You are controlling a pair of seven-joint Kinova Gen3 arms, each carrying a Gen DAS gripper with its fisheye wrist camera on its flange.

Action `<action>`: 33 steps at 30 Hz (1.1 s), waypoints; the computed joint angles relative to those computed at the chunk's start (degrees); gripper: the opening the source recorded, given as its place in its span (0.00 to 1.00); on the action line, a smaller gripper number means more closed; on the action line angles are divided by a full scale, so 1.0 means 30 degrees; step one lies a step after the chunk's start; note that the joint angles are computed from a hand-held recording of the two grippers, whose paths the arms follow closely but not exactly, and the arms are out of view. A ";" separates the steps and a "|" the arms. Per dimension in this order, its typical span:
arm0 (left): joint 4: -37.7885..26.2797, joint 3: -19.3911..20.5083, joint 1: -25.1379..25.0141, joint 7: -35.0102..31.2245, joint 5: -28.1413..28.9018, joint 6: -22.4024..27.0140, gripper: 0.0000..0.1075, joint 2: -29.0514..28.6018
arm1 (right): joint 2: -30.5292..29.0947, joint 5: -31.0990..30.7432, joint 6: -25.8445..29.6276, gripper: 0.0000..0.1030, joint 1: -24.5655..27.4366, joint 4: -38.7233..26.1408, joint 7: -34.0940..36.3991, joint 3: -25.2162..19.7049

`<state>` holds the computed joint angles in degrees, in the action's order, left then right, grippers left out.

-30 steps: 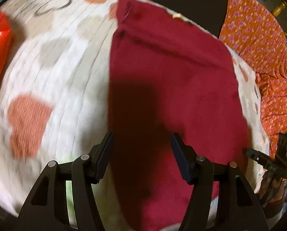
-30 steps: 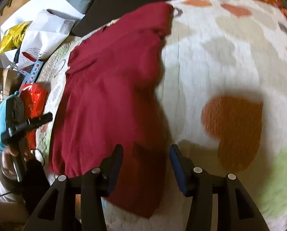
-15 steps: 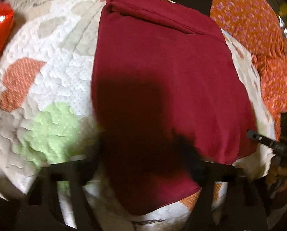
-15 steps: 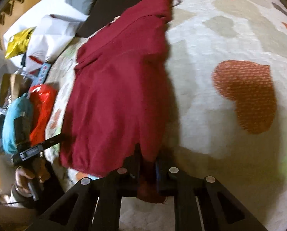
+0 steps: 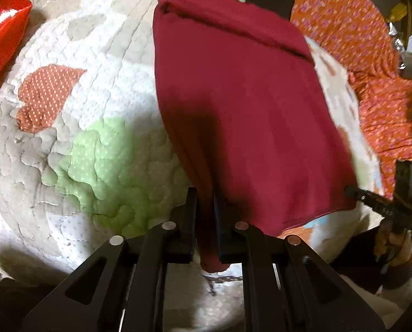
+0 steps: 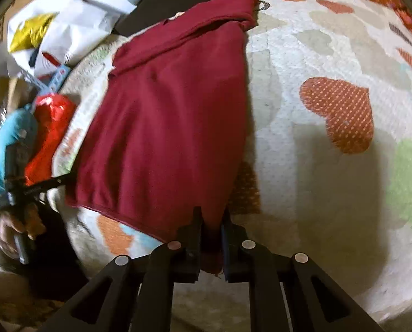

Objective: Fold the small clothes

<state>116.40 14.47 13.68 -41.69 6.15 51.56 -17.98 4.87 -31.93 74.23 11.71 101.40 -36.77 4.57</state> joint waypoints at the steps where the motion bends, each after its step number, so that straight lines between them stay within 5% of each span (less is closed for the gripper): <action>1: -0.0021 -0.0063 -0.0074 0.0108 -0.0045 0.0122 0.09 -0.0242 | -0.0513 0.0242 -0.0639 0.25 -0.0238 0.0111 -0.0036 0.0061; 10: -0.0270 -0.0520 -0.0245 -0.0081 0.0407 0.0187 0.32 -0.0269 | -0.1557 -0.0125 -0.0764 0.39 -0.0675 -0.0095 0.1044 0.0241; 13: -0.0276 -0.0009 -0.0498 0.0461 0.0041 0.0331 0.52 -0.0392 | -0.1182 0.0365 -0.1131 0.41 -0.0853 0.0122 -0.0010 0.0257; 33: -0.1173 0.1358 0.1265 0.3962 -0.2872 0.1126 0.66 0.2431 | 0.1592 -0.1251 0.1285 0.44 0.0953 0.0123 -0.0309 -0.0200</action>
<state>112.88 18.55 17.48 -29.80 -2.47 54.93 -10.69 9.65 -35.68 78.08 14.57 101.77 -37.70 3.97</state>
